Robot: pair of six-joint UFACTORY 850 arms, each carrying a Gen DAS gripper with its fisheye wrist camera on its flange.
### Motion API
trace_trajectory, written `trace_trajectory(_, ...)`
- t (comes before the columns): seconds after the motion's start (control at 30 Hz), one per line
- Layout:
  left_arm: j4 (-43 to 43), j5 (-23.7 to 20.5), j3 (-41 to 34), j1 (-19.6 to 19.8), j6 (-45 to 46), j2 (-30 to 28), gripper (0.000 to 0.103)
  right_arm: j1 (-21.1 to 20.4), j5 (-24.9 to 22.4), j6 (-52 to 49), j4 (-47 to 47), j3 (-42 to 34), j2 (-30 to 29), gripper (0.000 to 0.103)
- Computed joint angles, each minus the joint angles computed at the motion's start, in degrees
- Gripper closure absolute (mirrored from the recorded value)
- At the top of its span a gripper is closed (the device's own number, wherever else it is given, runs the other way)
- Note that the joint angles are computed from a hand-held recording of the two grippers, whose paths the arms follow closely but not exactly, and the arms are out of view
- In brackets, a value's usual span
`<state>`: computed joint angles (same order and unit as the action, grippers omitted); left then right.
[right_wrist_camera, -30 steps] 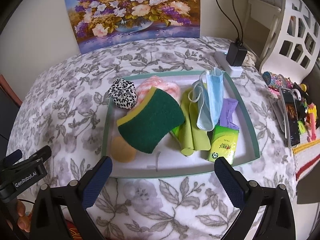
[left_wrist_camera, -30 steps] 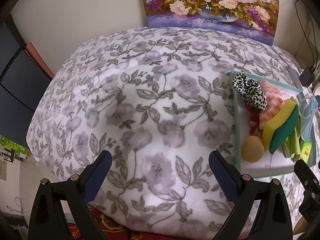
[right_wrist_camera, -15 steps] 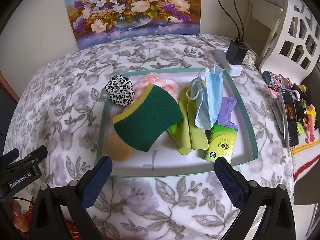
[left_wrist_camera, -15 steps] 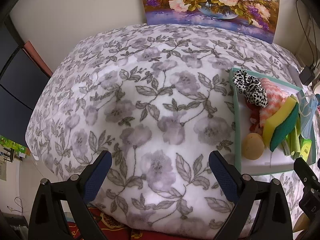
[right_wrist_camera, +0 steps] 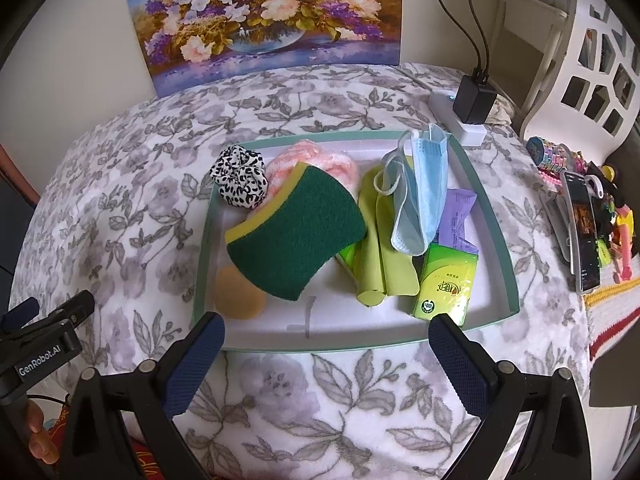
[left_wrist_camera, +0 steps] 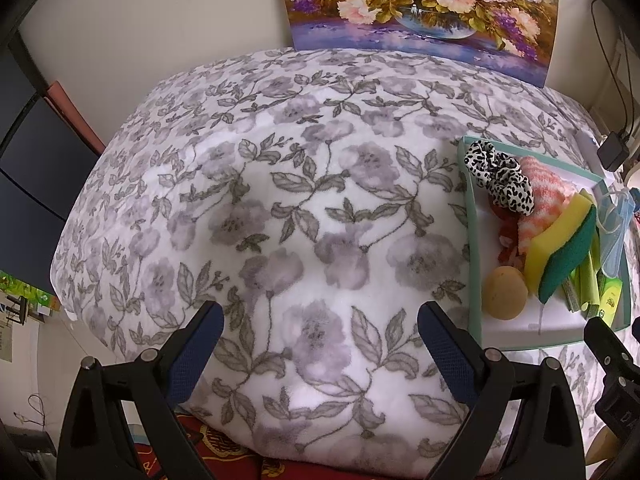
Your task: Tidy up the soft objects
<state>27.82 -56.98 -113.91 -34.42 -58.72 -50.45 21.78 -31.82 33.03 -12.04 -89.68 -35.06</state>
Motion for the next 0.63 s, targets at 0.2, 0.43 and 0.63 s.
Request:
trace_trajectory(0.2, 0.0, 0.21, 0.14, -0.04, 0.18, 0.15, 0.005, 0.04, -0.57, -0.99, 0.61, -0.37, -0.35, 0.0)
trace_trajectory(0.43, 0.15, 0.78, 0.32, -0.12, 0.33, 0.25, 0.005, 0.07, -0.81, -1.09, 0.72, -0.52, -0.49, 0.0)
trace_trajectory(0.63, 0.4, 2.13, 0.77, -0.3, 1.32, 0.6, 0.005, -0.03, -0.87, -1.4, 0.94, -0.53, -0.52, 0.0)
